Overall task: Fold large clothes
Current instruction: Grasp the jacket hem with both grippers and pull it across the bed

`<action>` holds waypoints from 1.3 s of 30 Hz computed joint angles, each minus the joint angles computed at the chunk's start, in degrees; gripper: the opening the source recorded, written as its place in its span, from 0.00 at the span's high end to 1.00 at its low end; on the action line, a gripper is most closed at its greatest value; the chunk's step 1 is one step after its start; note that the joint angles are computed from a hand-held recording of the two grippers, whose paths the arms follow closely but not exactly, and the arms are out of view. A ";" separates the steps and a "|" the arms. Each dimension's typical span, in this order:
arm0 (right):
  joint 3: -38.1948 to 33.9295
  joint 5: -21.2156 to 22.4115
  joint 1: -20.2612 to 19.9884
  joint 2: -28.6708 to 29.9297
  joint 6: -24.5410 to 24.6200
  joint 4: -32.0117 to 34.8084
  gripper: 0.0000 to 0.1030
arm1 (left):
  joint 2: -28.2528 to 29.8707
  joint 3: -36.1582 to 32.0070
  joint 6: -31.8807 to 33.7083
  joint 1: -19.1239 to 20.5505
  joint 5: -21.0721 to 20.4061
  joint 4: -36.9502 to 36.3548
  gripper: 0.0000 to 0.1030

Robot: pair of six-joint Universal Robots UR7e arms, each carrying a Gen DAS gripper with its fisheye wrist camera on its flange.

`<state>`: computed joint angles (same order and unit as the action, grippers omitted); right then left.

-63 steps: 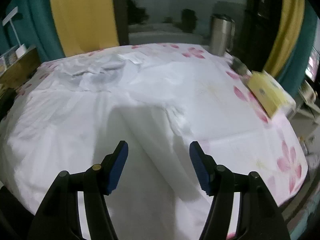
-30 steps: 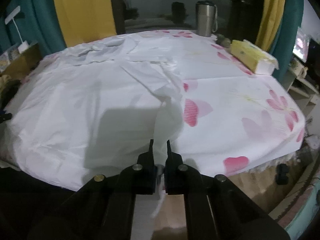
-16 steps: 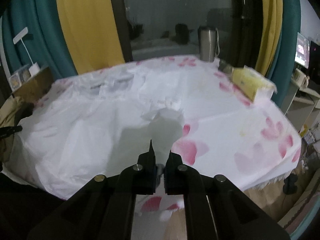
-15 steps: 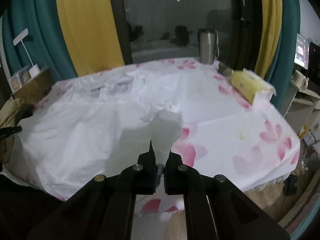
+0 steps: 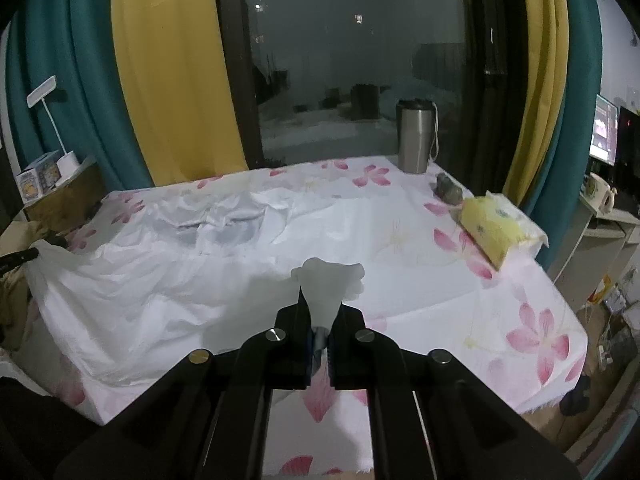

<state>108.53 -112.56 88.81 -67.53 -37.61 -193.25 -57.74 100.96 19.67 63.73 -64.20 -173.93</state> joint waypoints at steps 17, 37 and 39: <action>-15.22 1.36 -0.42 6.46 -3.52 5.69 0.95 | 10.51 -18.52 4.52 1.57 -0.90 1.51 0.95; -47.66 4.31 -4.28 22.68 -0.31 29.61 0.95 | 30.63 -53.42 -0.30 5.28 -2.68 17.21 0.95; -51.53 4.42 -4.71 24.72 0.76 32.98 0.95 | 33.27 -58.09 -1.40 5.83 -2.67 20.11 0.95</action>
<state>57.00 -108.14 84.10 -42.81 -36.85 -160.27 -24.47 42.87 18.27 69.56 -66.87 -153.83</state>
